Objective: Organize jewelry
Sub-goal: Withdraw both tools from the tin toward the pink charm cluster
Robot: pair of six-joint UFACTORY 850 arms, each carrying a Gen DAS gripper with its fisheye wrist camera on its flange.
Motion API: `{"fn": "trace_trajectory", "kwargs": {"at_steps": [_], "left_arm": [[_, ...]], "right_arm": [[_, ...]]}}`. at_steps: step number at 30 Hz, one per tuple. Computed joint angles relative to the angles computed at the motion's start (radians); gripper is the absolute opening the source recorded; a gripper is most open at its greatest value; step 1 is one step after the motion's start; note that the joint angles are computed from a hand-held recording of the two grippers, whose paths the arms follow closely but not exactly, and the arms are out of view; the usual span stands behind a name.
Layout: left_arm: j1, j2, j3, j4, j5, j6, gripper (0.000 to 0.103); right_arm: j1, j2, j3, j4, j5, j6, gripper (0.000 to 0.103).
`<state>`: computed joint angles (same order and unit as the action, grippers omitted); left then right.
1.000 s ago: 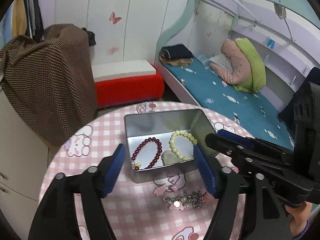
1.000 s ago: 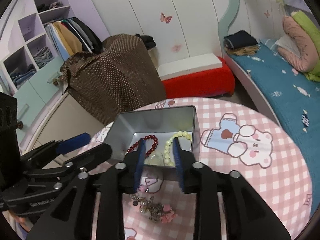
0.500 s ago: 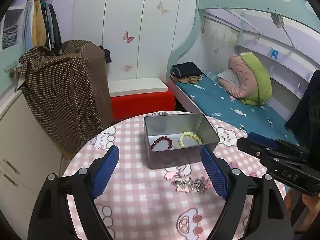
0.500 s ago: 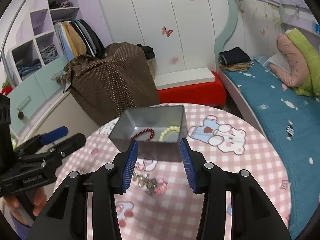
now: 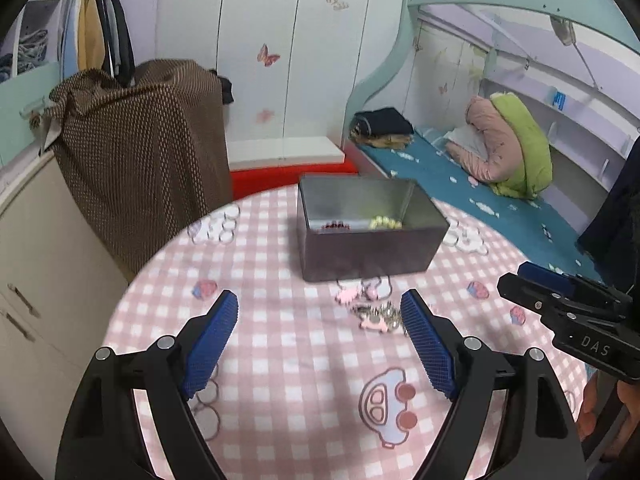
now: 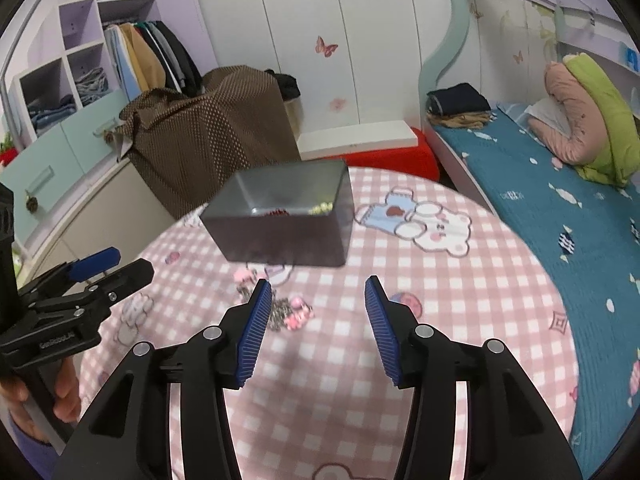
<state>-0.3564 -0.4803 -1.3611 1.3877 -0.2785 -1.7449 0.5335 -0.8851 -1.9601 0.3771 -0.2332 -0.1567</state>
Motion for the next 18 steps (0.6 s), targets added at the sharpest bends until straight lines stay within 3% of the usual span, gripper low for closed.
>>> {"fn": "trace_trajectory", "kwargs": {"at_steps": [5,12,18], "left_arm": [[-0.004,-0.046,-0.029,-0.140,0.008,0.148,0.081],[-0.016,-0.157,-0.142,-0.505,-0.032,0.553,0.081],[-0.018,-0.220,-0.219,-0.630,-0.081,0.703,0.081]], "right_arm": [[-0.005,-0.027,-0.011,-0.007,-0.024,0.007,0.048],[-0.011,-0.077,-0.056,0.010,-0.072,-0.007,0.048],[-0.019,-0.107,-0.090,0.051,-0.105,-0.044,0.053]]}}
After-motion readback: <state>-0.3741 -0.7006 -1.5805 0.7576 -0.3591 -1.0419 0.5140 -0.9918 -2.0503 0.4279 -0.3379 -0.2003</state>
